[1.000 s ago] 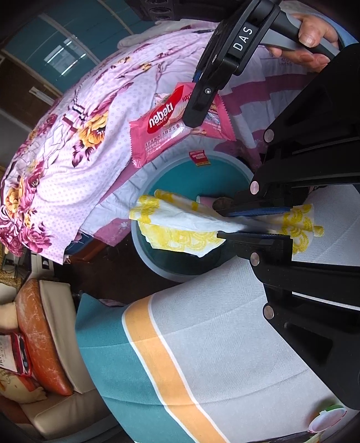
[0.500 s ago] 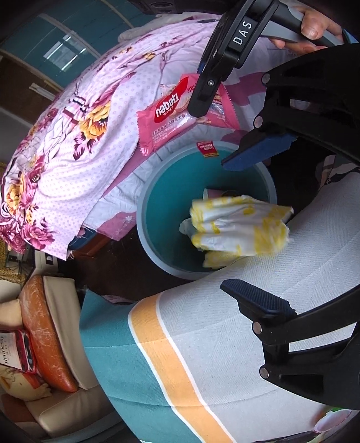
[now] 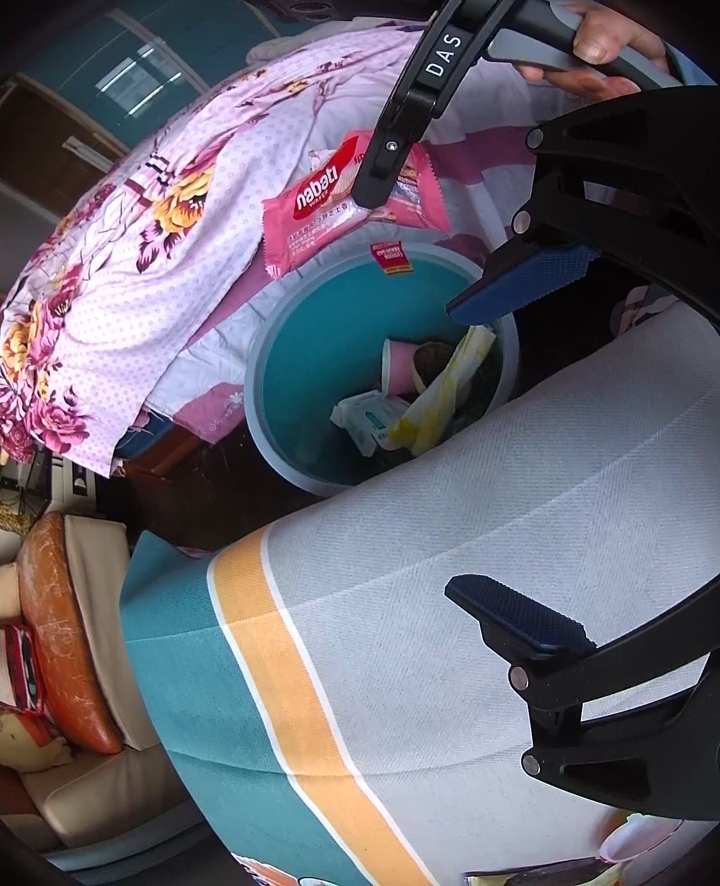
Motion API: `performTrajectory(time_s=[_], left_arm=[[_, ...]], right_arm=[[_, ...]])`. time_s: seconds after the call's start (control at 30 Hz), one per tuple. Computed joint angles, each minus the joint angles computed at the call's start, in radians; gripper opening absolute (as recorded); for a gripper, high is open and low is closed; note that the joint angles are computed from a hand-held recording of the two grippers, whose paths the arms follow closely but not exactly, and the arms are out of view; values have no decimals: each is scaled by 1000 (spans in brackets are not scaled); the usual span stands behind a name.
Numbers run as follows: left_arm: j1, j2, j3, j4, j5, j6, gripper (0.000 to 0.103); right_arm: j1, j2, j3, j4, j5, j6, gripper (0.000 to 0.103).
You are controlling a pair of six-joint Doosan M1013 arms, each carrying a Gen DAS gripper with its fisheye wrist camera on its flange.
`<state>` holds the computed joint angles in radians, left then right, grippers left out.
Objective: Collect trash
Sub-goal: 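Open the left tool to drop the napkin while the right tool releases the wafer pack, then move both tools back to the table and grasp the white lid with the right tool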
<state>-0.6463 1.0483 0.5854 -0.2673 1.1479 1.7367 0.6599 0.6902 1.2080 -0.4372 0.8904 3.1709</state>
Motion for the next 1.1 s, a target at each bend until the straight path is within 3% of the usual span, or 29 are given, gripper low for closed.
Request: performTrajectory(time_s=[0.27, 0.33, 0.43, 0.57, 0.83, 1.1], left_arm=[[9, -12, 20, -6, -17, 4, 92], [11, -12, 22, -7, -16, 4, 92], [17, -13, 27, -10, -14, 2, 92], [24, -18, 40, -15, -16, -1, 92], [45, -54, 103, -35, -49, 2, 92], [80, -109, 196, -49, -103, 2, 92]], right_arm=[[-7, 21, -32, 45, 18, -48, 45], [-8, 26, -42, 50, 27, -55, 50], [-6, 34, -56, 57, 43, -62, 66], [-4, 40, -69, 66, 63, -60, 73], [8, 61, -126, 82, 114, -83, 76], [28, 117, -257, 96, 187, -158, 76]])
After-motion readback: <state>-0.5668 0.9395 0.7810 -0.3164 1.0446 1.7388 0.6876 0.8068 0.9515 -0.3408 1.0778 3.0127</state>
